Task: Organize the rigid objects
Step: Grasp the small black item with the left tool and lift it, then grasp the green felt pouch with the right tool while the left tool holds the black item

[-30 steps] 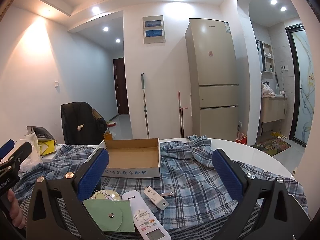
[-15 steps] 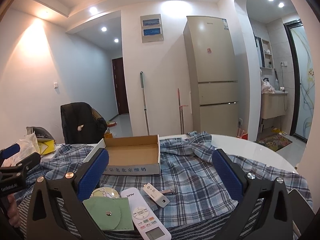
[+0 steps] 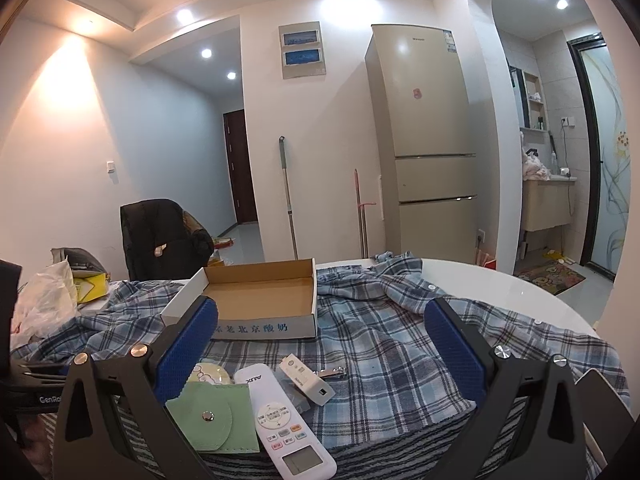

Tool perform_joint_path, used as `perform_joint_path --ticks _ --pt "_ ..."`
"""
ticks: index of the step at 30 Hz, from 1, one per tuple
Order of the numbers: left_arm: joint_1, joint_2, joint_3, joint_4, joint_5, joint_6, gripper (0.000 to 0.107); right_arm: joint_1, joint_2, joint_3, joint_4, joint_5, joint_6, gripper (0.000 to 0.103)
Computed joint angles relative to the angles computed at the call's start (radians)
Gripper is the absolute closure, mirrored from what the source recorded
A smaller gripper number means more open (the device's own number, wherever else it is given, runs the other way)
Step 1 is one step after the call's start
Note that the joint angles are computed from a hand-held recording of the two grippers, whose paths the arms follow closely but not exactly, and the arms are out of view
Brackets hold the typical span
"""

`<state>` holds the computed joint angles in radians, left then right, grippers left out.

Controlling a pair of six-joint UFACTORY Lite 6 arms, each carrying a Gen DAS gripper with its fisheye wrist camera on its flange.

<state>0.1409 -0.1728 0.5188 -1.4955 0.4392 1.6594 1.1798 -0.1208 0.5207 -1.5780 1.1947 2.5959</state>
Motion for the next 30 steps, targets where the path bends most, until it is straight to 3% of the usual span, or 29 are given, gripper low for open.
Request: perform_joint_path --ticks 5,10,14,15,16,20,24,27,30 --pt "-0.052 0.009 0.009 0.042 -0.031 -0.033 0.054 -0.003 -0.009 -0.018 -0.004 0.003 0.032 0.000" --pt "-0.187 0.082 0.040 0.066 -0.204 -0.088 0.054 -0.012 -0.017 -0.030 -0.012 -0.014 0.048 0.000" --pt "-0.200 0.177 0.091 0.143 -0.201 -0.175 0.054 -0.012 -0.018 -0.034 -0.011 -0.015 0.052 0.000" --pt "-0.200 0.189 0.098 0.125 -0.205 -0.164 0.056 -0.018 -0.015 -0.032 -0.013 -0.024 0.051 0.000" --pt "-0.192 0.191 0.098 0.099 -0.199 -0.138 0.065 -0.024 -0.011 -0.028 -0.014 -0.032 0.050 0.000" --pt "-0.104 0.123 0.050 -0.078 -0.078 0.080 0.065 -0.035 -0.017 -0.034 -0.014 -0.048 0.057 0.000" --pt "-0.012 -0.069 -0.056 -0.265 0.009 0.312 0.065 -0.059 -0.012 -0.018 -0.004 -0.079 0.032 0.000" --pt "0.129 -0.239 -0.163 -0.439 0.176 0.520 0.065 -0.063 -0.013 0.011 0.023 -0.099 -0.019 0.000" --pt "0.274 -0.332 -0.279 -0.589 0.409 0.718 0.065 -0.067 -0.061 0.030 0.029 -0.180 -0.097 0.000"
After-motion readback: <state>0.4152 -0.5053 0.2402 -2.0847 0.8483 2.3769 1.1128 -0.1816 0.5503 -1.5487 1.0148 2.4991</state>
